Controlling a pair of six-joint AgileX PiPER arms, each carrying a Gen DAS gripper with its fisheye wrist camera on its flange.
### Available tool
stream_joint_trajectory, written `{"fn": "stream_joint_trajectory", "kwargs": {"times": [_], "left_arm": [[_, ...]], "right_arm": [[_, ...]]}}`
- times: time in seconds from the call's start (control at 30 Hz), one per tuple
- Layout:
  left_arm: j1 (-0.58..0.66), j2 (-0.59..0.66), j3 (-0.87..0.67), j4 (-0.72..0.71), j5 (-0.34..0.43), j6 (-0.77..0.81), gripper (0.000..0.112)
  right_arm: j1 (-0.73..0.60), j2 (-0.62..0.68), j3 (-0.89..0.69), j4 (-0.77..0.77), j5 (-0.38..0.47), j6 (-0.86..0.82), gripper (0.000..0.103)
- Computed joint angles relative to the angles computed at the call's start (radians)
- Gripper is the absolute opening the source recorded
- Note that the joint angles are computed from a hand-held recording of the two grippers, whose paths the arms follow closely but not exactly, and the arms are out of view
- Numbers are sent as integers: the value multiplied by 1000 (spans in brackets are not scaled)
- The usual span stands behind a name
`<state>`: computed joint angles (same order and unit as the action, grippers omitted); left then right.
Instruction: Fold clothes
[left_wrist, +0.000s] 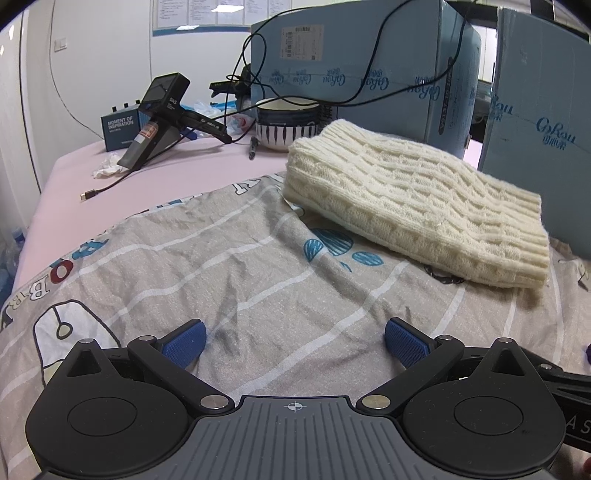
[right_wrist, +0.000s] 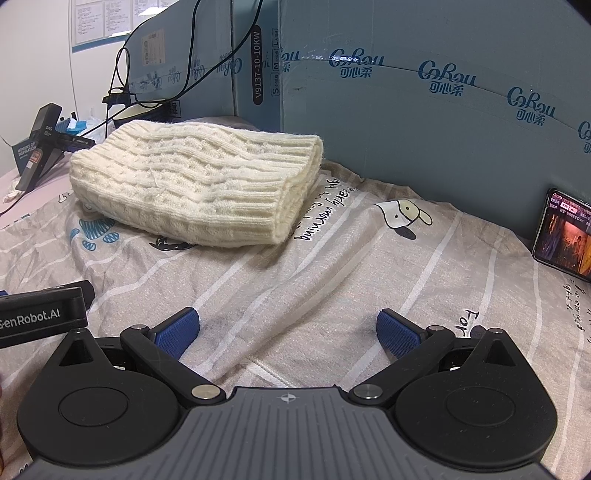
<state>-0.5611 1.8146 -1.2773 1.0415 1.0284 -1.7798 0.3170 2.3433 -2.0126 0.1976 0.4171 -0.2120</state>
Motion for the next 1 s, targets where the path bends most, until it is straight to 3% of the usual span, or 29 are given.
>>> {"fn": "stream_joint_trajectory", "kwargs": {"times": [0.2, 0.47, 1.0], "left_arm": [[-29, -19, 36, 82, 25, -94, 103], [-65, -19, 53, 162, 58, -142, 103], [-64, -17, 55, 162, 54, -142, 103]], "right_arm": [[-2, -65, 132, 54, -143, -37, 103], [7, -126, 265, 354, -298, -371, 103], [-1, -120, 248, 419, -262, -434, 103]]}}
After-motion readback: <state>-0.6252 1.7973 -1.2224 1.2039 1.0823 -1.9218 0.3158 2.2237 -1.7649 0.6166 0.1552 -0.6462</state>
